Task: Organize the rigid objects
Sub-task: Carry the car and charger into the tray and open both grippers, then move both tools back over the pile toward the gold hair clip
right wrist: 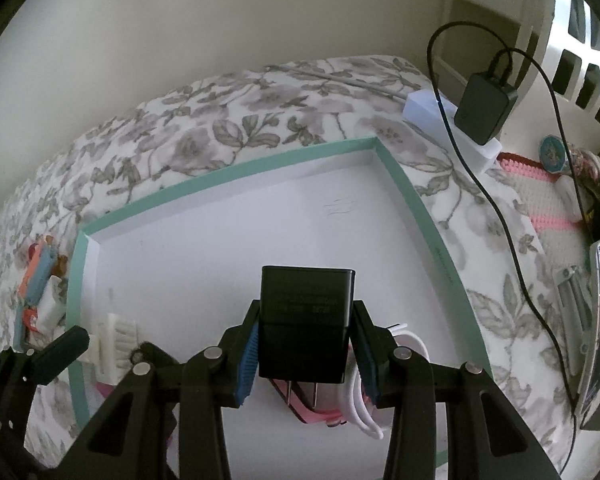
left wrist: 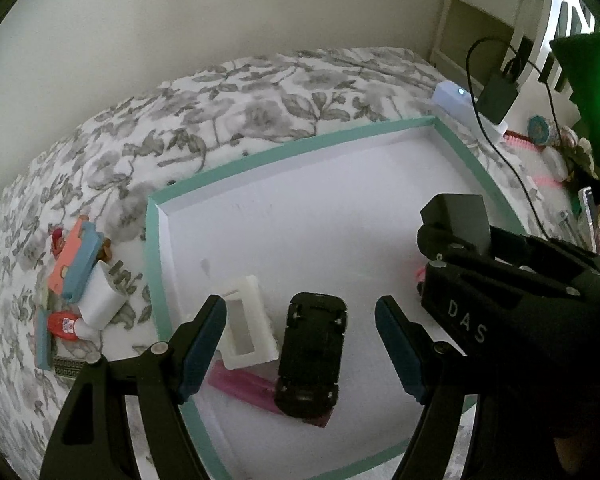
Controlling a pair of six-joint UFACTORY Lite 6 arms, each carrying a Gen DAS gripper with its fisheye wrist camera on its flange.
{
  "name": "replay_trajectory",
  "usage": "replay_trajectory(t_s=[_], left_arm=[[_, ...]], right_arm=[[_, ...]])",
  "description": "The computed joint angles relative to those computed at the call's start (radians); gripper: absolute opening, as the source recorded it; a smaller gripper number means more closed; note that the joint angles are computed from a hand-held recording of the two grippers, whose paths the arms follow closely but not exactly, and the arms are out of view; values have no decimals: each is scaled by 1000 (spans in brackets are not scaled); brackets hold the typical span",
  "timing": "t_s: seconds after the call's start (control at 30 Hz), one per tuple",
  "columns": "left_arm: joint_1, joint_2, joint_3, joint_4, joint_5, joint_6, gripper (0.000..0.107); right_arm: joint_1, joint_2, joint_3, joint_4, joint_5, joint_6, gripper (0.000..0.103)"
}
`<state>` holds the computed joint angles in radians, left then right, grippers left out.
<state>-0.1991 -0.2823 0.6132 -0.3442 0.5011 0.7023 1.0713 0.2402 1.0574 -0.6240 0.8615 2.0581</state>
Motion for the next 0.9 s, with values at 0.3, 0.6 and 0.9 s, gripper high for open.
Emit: replay_trajectory(t_s=[0.3,0.6,0.9], left_arm=[[28,-33,25,-29,36,28,78],[104,-41,69,-95,81,97,79],[215,36,125,-102,84,123,79]], right_arm=[[28,-11,63,-41,110,-8,52],[63,-19,136,-95,240,9,52],[63,-35,106,-93,228,48,52]])
